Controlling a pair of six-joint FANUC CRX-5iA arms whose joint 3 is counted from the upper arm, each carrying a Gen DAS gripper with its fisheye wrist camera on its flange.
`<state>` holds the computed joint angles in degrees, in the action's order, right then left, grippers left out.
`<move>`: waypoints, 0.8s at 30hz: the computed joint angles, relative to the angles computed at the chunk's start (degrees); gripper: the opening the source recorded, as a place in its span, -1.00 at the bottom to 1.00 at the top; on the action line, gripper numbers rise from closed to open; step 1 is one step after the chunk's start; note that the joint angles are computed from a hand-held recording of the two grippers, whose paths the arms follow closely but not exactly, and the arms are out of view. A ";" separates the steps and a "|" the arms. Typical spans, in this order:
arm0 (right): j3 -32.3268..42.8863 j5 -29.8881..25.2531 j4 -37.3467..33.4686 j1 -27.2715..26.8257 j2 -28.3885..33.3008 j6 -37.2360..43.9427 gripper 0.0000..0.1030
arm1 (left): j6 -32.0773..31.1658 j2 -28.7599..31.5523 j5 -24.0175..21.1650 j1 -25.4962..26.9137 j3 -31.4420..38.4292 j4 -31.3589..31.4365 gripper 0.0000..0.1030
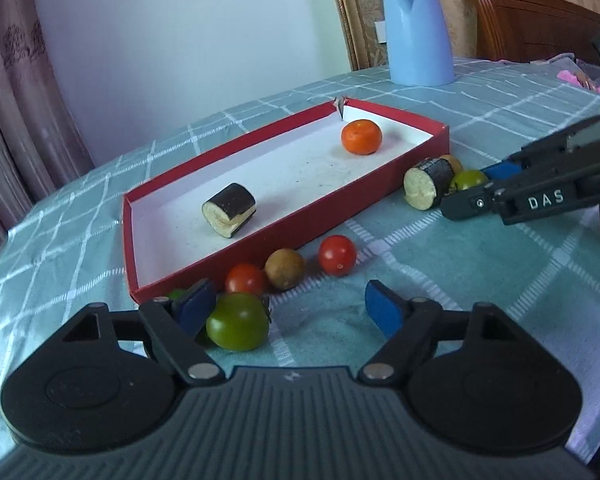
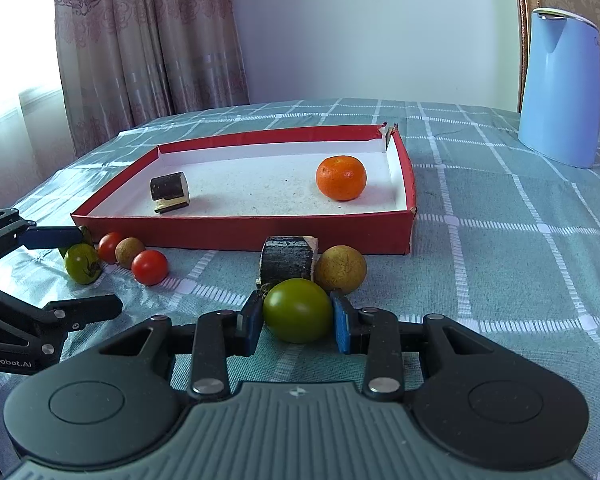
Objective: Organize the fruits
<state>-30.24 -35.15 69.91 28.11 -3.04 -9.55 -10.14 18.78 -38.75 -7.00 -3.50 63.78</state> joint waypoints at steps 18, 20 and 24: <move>-0.28 0.25 0.18 -0.18 -0.24 -0.21 -0.34 | -1.33 -2.60 11.36 -2.33 -4.99 4.40 -0.23; -0.33 0.31 0.21 -0.21 -0.29 -0.28 -0.34 | -3.70 -2.96 13.48 -2.87 -6.21 7.32 -0.39; -0.23 0.22 0.17 -0.16 -0.20 -0.21 -0.34 | -2.24 -2.72 13.06 -2.58 -6.08 8.33 -0.44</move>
